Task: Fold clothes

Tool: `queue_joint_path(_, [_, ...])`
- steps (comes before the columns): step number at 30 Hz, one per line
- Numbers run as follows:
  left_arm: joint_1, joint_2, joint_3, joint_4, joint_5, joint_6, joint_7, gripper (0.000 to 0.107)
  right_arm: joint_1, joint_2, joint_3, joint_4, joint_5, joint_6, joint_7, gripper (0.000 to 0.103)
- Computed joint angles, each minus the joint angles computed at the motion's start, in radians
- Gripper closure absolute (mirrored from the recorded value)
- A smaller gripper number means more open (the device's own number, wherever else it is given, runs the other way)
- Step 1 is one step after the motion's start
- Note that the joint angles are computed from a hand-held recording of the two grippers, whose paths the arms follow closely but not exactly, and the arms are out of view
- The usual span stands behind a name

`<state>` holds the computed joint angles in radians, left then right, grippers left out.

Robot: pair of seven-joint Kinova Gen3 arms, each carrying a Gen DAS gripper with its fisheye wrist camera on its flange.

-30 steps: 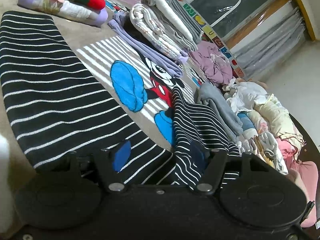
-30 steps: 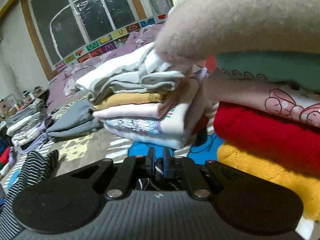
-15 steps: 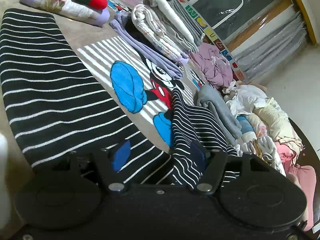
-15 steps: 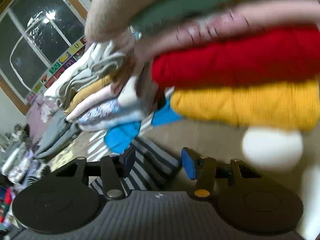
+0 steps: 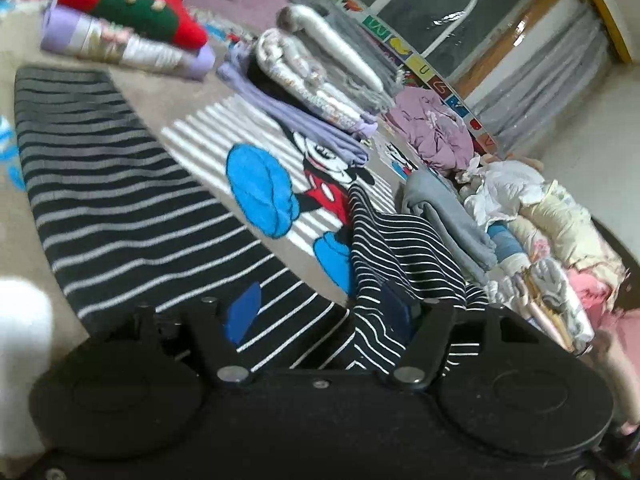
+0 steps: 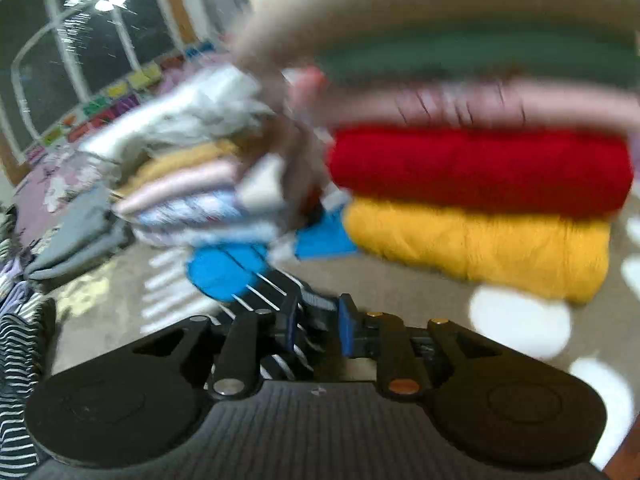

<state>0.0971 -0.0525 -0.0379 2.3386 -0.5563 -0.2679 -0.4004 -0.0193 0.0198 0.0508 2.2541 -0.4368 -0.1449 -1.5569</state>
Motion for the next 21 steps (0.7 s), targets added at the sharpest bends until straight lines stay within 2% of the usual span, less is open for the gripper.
queue_joint_path(3, [-0.095,-0.026,0.139,-0.004,0.065,0.026,-0.122,0.042,-0.137,-0.075,0.070,0.056,0.122,-0.062,-0.058,0.079])
queue_joint_path(7, [-0.191,-0.039,0.317,0.000,0.172,0.006,-0.285,0.042,-0.323,-0.154,0.093,0.101,0.285,-0.064,-0.123,0.079])
queue_joint_path(9, [-0.167,-0.043,0.340,-0.002,0.205,0.002,-0.366,0.042,-0.415,-0.175,0.093,0.120,0.366,-0.062,-0.131,0.079])
queue_joint_path(11, [-0.082,-0.037,0.300,-0.004,0.243,-0.007,-0.447,0.042,-0.454,-0.177,0.036,0.138,0.447,-0.065,-0.138,0.079])
queue_joint_path(14, [0.057,-0.022,0.230,-0.009,0.300,-0.011,-0.565,0.042,-0.411,-0.137,-0.102,0.111,0.549,0.036,-0.153,0.081])
queue_joint_path(17, [0.162,-0.025,0.183,-0.015,0.338,0.016,-0.687,0.042,-0.321,-0.081,-0.231,0.122,0.532,0.071,-0.151,0.080])
queue_joint_path(19, [0.149,-0.027,0.231,-0.017,0.364,0.036,-0.768,0.042,-0.230,-0.122,-0.322,0.165,0.487,0.041,-0.199,0.080])
queue_joint_path(21, [0.107,-0.024,0.304,-0.026,0.391,0.065,-0.850,0.042,-0.141,-0.163,-0.415,0.180,0.481,0.051,-0.190,0.080])
